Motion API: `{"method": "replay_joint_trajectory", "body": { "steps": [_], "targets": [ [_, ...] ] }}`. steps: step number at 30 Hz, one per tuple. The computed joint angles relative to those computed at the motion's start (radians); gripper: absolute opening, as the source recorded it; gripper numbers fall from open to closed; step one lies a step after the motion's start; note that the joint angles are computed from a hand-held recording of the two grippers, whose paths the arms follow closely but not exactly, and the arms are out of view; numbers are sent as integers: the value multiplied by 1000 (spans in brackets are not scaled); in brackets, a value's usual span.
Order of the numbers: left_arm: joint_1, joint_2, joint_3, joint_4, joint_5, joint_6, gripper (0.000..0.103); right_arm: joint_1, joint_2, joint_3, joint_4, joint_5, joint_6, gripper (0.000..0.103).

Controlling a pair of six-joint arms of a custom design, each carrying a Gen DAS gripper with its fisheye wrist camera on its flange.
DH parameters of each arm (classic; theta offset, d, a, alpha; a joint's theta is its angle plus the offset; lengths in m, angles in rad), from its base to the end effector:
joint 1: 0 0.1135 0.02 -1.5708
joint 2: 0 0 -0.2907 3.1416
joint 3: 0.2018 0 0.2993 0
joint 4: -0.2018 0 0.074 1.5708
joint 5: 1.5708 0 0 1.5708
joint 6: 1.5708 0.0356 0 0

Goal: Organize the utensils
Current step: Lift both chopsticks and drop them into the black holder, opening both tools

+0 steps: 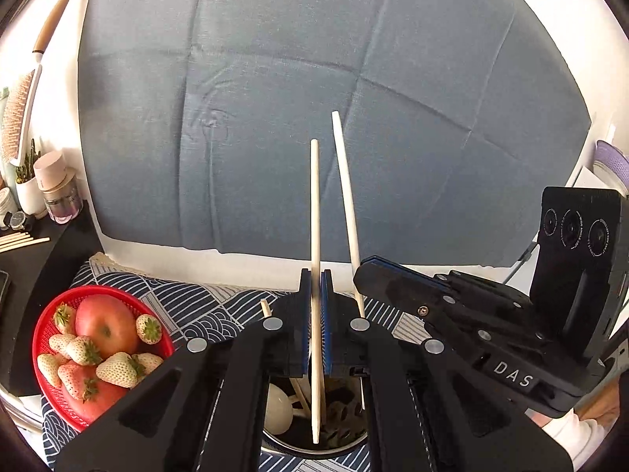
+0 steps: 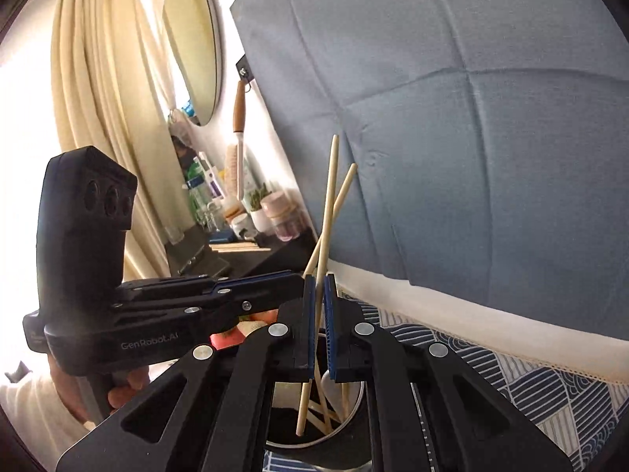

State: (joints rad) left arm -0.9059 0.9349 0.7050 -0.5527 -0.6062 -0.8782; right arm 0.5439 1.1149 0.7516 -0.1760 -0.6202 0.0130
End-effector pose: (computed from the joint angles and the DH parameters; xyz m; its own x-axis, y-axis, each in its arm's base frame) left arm 0.1515 -0.1604 0.2662 -0.5837 -0.2806 -0.7620 -0.0810 0.9538 -0.2892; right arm 0.2253 0.1604 0.2735 -0.4504 -0.2600 -0.8541 -0.8421 0.4417 0.3096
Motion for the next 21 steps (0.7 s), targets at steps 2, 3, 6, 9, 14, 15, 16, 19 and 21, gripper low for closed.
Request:
{"method": "replay_joint_trajectory", "body": {
  "steps": [2,3,6,9,14,15,16,19,21],
  "targets": [
    [-16,10,-5,-15,-15,-25,5,14,-4,-9,-11,25,-11,5],
    [-24,8,-11,-15,-17,-27,5,20,-4,-10,-20,34,-19,5],
    [-65,-11,-24,-20,-40,-46,5,35,-16,-15,-55,61,-41,5],
    [-95,-28,-25,-50,-51,-64,5,47,-39,-24,-81,86,-55,5],
    [-153,-50,-8,-141,-90,-130,6,31,-97,-51,-113,101,-57,7],
    [-167,-51,0,-171,-105,-146,10,35,-102,-51,-116,111,-57,8],
    [-179,-53,10,-198,-113,-161,14,39,-110,-50,-126,125,-61,8],
    [-225,-54,39,-286,-154,-216,33,51,-137,-44,-165,170,-82,11],
    [-259,-53,56,-347,-182,-263,53,52,-169,-44,-191,185,-95,30]
  ]
}}
